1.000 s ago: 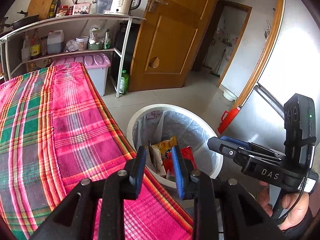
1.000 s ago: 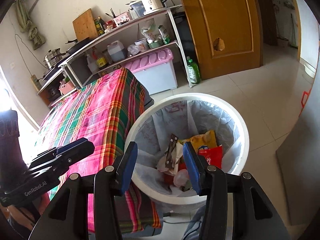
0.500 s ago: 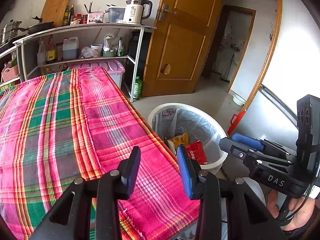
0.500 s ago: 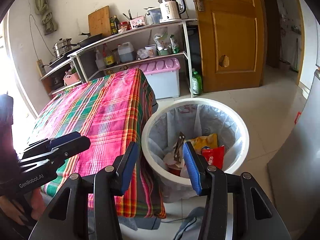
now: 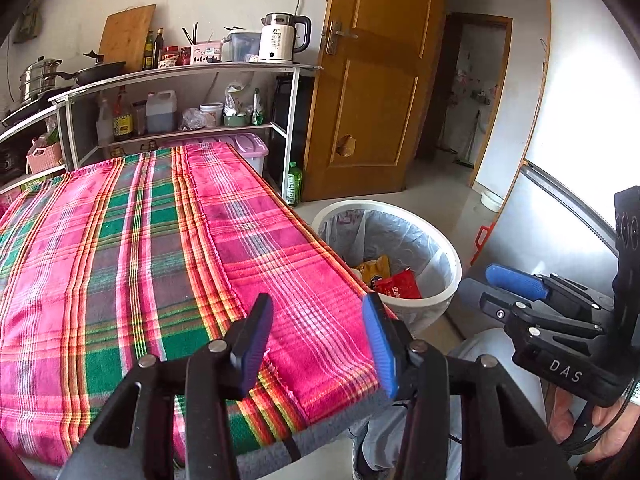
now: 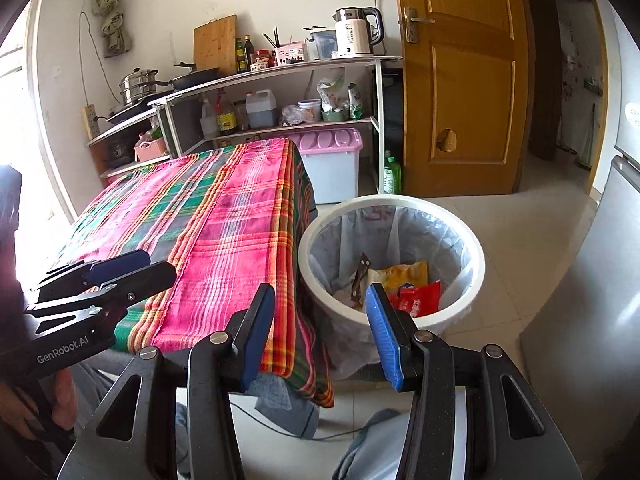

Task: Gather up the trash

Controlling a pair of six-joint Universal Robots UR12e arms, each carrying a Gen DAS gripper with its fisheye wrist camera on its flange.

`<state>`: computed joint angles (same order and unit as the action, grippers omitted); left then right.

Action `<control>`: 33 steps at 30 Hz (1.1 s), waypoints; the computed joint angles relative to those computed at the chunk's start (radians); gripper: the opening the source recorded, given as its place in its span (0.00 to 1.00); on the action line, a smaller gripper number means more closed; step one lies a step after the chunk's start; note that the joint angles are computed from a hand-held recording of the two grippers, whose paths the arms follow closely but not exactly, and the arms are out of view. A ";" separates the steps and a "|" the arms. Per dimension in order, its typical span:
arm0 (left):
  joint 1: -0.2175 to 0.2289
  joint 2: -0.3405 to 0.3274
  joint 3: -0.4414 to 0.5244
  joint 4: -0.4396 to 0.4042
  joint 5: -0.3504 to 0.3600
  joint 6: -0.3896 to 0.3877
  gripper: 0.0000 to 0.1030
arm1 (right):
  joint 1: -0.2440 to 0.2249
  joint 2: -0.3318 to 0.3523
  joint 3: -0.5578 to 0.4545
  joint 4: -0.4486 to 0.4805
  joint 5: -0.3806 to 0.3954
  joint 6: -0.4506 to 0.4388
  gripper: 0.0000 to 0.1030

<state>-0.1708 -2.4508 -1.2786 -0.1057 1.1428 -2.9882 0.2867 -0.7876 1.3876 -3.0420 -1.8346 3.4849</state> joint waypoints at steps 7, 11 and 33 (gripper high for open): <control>-0.001 0.011 -0.024 0.017 0.011 0.007 0.47 | 0.007 -0.012 0.025 -0.011 -0.012 0.010 0.47; 0.000 0.016 -0.035 0.027 0.014 0.002 0.47 | 0.005 -0.014 0.030 -0.014 -0.015 0.017 0.47; -0.002 0.018 -0.046 0.048 0.025 0.002 0.47 | 0.005 -0.015 0.036 -0.022 -0.020 0.016 0.47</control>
